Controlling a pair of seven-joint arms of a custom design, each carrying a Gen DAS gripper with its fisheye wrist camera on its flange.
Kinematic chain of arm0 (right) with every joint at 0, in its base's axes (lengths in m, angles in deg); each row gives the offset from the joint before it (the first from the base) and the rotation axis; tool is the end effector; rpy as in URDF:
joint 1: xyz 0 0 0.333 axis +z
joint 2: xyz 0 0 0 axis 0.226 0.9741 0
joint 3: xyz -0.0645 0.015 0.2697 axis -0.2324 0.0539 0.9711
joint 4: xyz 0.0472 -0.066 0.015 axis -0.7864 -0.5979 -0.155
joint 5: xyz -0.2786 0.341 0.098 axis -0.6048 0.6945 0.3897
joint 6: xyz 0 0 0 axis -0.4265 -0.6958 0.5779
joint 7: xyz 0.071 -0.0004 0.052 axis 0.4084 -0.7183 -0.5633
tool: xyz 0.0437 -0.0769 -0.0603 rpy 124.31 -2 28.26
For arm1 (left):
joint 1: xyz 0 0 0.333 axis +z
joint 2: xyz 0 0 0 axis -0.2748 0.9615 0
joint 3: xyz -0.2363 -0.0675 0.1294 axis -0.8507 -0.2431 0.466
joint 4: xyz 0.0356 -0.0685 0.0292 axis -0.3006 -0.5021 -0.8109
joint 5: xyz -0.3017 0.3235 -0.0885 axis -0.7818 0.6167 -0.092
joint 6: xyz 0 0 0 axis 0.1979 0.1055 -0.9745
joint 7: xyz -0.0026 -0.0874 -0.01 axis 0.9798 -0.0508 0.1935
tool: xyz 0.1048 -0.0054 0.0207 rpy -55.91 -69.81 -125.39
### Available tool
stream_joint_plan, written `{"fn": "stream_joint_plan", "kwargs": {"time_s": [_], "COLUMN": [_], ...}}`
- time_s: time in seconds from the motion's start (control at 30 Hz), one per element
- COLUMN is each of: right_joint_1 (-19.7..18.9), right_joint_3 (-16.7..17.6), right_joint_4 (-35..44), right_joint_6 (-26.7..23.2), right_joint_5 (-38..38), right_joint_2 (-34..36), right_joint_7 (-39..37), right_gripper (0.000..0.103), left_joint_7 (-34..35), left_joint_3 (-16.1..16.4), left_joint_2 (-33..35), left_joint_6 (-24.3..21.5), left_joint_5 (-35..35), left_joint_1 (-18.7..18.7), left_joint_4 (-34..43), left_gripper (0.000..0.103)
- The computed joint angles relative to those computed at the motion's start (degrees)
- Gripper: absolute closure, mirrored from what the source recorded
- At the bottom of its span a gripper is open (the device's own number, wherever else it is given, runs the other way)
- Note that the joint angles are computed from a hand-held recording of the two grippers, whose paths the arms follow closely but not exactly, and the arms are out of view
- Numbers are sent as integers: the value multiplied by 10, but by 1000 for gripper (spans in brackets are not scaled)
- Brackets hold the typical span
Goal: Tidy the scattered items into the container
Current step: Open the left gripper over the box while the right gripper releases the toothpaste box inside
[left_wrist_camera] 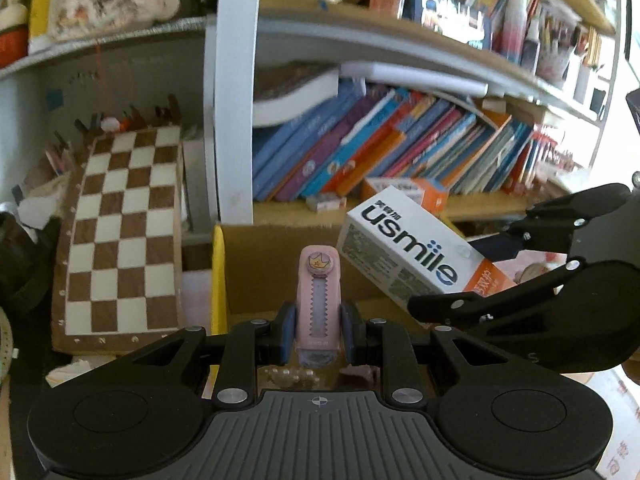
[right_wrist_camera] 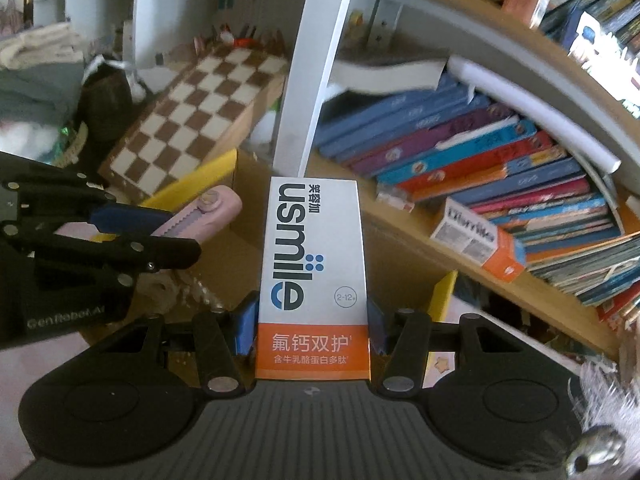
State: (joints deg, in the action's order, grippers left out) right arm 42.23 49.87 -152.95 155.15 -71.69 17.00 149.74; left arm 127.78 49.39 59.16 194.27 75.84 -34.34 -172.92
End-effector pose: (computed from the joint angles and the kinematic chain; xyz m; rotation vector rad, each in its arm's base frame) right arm 0.5379 0.4243 0.5856 -2.2060 1.1685 -0.7082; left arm 0.5177 -0.3974 0.5496 -1.4788 1.9562 -1.0745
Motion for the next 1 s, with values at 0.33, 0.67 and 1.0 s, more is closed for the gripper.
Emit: {"fn": "stream_joint_plan", "kwargs": {"time_s": [0.33, 0.67, 1.0], "right_joint_1": [7, 12, 15], "right_joint_3": [-10, -20, -22], "right_joint_4": [45, 64, 67], "right_joint_6": [-52, -86, -86], "right_joint_5": [16, 13, 8], "right_joint_2": [52, 75, 77], "right_joint_7": [-10, 7, 13], "right_gripper": [52, 52, 50], "left_joint_7": [35, 76, 100], "left_joint_3": [6, 10, 14], "left_joint_2": [35, 54, 61], "left_joint_6": [-43, -65, -71], "left_joint_5": [-22, -48, -66], "left_joint_1": [-14, -24, -29], "left_joint_4": [27, 46, 53], "left_gripper": [80, 80, 70]}}
